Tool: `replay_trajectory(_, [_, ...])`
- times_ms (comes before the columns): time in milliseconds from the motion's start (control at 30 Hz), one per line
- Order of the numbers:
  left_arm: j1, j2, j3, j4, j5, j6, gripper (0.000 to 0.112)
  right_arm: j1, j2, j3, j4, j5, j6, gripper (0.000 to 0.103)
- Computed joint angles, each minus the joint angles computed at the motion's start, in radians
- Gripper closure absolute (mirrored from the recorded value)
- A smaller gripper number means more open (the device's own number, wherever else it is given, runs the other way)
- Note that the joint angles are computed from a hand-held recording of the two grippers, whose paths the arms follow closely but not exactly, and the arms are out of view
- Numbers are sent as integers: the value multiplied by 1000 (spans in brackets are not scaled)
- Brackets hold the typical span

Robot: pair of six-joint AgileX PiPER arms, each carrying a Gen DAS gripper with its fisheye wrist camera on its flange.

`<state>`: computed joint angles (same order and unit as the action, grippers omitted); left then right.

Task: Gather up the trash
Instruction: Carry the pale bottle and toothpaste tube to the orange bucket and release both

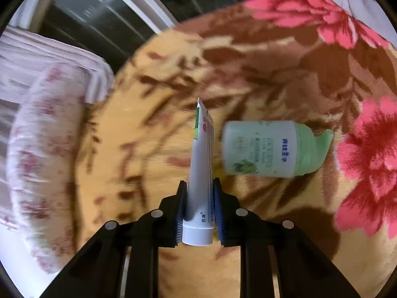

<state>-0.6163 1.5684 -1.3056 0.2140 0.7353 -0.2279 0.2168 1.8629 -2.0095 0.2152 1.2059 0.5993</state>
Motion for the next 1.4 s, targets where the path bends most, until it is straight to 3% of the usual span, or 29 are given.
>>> replay_trajectory(200, [14,-2,4,-35,-9,26,71,-29,-201,259,188,-162,-56,82])
replay_trajectory(333, [47,-10,8,-124,-15,86,72,59,-377,487,107,-204,-20,82])
replay_trajectory(500, [54,-10,6,-139,-13,98,72,262,-581,728,-136,-201,189,82])
replay_trajectory(633, [27,-6,5,-70,-3,50,72,328,-611,799,-210,-146,256,81])
replay_trajectory(800, [-9,13,-27,9,47,-8,72,340,-597,855,-268,-213,273,81])
replay_trajectory(900, [21,-15,-28,-53,57,13,72,404,-613,873,-361,-225,363,82])
replay_trajectory(1000, [74,-97,17,-213,55,107,72,434,-691,935,-376,-286,420,82])
replay_trajectory(1100, [108,-234,112,-392,46,259,72,541,-791,1005,-464,-366,523,82])
replay_trajectory(1233, [49,-399,221,-406,40,264,72,763,-875,1082,-688,-410,804,82])
replay_trajectory(1300, [0,-464,264,-362,42,194,72,890,-882,1093,-823,-361,962,82])
replay_trajectory(1400, [-148,-561,327,-164,52,-25,72,1148,-880,1103,-1038,-211,1251,82])
